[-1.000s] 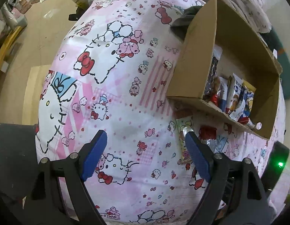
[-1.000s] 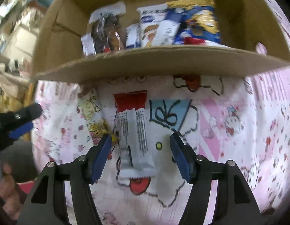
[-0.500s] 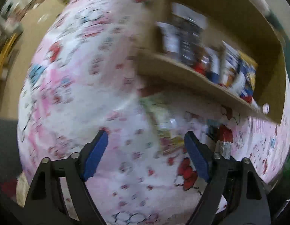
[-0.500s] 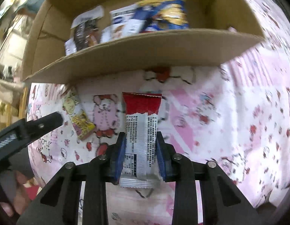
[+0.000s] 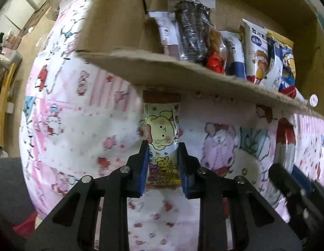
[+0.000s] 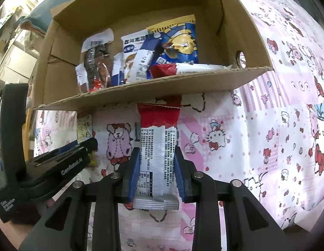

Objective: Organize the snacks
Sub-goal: 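Grasp yellow cartoon snack bag with left tool while right tool grasps red-topped white bar, then lower both held snacks into the box and open both tools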

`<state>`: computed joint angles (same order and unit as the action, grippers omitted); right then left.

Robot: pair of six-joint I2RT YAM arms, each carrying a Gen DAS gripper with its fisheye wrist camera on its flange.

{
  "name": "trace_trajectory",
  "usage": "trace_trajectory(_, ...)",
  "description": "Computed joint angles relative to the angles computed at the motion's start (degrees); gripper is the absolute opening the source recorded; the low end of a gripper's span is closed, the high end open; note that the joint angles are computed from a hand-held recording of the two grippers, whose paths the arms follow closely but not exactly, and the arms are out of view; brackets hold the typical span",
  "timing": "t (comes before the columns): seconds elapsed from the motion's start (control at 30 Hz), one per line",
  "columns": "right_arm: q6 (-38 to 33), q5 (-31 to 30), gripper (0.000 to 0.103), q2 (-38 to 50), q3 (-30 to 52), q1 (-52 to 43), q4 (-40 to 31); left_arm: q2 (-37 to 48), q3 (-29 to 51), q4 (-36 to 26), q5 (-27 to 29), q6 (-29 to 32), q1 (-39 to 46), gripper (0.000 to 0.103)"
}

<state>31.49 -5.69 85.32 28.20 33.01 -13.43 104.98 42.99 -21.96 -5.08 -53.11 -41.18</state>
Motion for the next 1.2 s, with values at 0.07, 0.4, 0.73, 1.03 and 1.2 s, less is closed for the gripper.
trace_trajectory(0.07, 0.0, -0.4, 0.032, -1.0, -0.3, 0.2, -0.1, -3.1, -2.2, -1.0, -0.4, 1.4, 0.7, 0.022)
trace_trajectory(0.4, 5.0, 0.9, 0.032, 2.1, 1.1, 8.0, 3.0, -23.0, -11.1, -10.2, -0.4, 9.0, 6.9, 0.022)
trace_trajectory(0.73, 5.8, -3.6, 0.032, -8.2, -1.6, 8.3, 0.7, -37.0, -7.5, -20.6, -7.4, 4.9, -5.3, 0.022)
trace_trajectory(1.03, 7.1, -3.4, 0.032, -33.0, -6.6, 4.5, -2.2, -36.4, 3.4, -20.5, -11.4, 18.0, 0.0, 0.022)
trace_trajectory(1.2, 5.5, -5.9, 0.032, -30.0, -4.4, -2.3, -0.6, -32.1, 7.6, -17.1, -10.4, 23.0, 3.2, 0.022)
